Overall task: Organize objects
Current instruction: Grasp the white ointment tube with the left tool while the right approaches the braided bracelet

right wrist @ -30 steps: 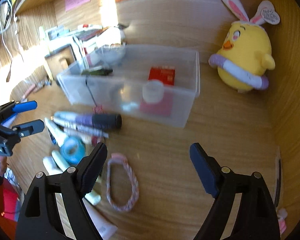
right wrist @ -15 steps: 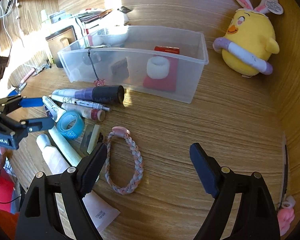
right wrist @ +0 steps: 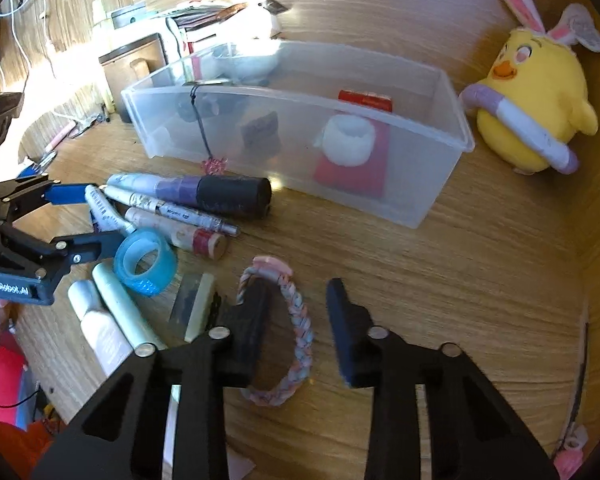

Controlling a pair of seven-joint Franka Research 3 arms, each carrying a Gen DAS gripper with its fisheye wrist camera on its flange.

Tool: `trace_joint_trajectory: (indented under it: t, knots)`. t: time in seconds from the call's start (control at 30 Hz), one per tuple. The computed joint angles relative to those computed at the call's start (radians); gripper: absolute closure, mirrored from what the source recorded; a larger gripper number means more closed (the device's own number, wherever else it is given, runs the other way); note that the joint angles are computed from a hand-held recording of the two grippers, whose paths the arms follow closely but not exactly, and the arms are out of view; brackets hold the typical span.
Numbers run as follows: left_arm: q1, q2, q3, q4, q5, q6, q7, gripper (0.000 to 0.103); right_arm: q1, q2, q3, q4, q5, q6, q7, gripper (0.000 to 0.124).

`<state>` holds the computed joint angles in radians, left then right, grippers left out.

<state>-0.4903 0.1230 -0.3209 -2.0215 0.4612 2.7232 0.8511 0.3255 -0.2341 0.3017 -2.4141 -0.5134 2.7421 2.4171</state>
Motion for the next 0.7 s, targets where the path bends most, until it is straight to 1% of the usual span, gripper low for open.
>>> trace_joint_trajectory:
  t: [0.03, 0.07, 0.13, 0.23, 0.4, 0.47, 0.53, 0.6, 0.63, 0.67, 0.7]
  knots:
    - [-0.002, -0.002, 0.003, -0.002, 0.012, 0.003, -0.015, 0.018, -0.001, 0.001, 0.000, 0.000, -0.005, 0.003, 0.000, 0.109]
    - [-0.004, -0.007, 0.007, -0.009, 0.027, 0.011, -0.034, 0.018, 0.002, 0.003, -0.004, 0.001, 0.002, 0.009, -0.009, 0.112]
    - [0.000, -0.013, 0.008, -0.017, 0.027, 0.027, -0.047, 0.018, 0.000, 0.002, -0.008, -0.002, 0.008, 0.023, -0.010, 0.113]
    - [0.004, -0.030, 0.011, -0.034, 0.045, 0.052, -0.085, 0.018, -0.020, -0.013, 0.006, -0.011, -0.019, 0.032, 0.028, 0.114]
    - [0.009, -0.066, 0.021, -0.051, 0.154, 0.099, -0.201, 0.018, -0.048, -0.050, 0.022, -0.027, -0.037, 0.052, 0.066, 0.114]
    - [0.015, -0.083, 0.022, -0.055, 0.202, 0.117, -0.248, 0.018, -0.060, -0.060, 0.027, -0.027, -0.042, 0.059, 0.065, 0.114]
    - [0.021, -0.088, 0.020, -0.048, 0.249, 0.127, -0.292, 0.018, -0.031, -0.060, 0.005, -0.024, 0.018, 0.063, -0.001, 0.114]
    - [0.029, -0.098, 0.019, -0.045, 0.289, 0.146, -0.329, 0.018, -0.006, -0.041, -0.013, -0.008, 0.086, 0.051, -0.065, 0.107]
    - [0.032, -0.099, 0.018, -0.042, 0.307, 0.151, -0.347, 0.018, -0.009, -0.040, -0.008, -0.006, 0.092, 0.048, -0.072, 0.096]
    - [0.035, -0.099, 0.017, -0.036, 0.328, 0.156, -0.365, 0.018, -0.024, -0.036, 0.007, 0.000, 0.075, 0.041, -0.056, 0.082]
    - [0.037, -0.098, 0.016, -0.029, 0.351, 0.158, -0.387, 0.018, -0.046, -0.034, 0.029, 0.004, 0.040, 0.036, -0.021, 0.077]
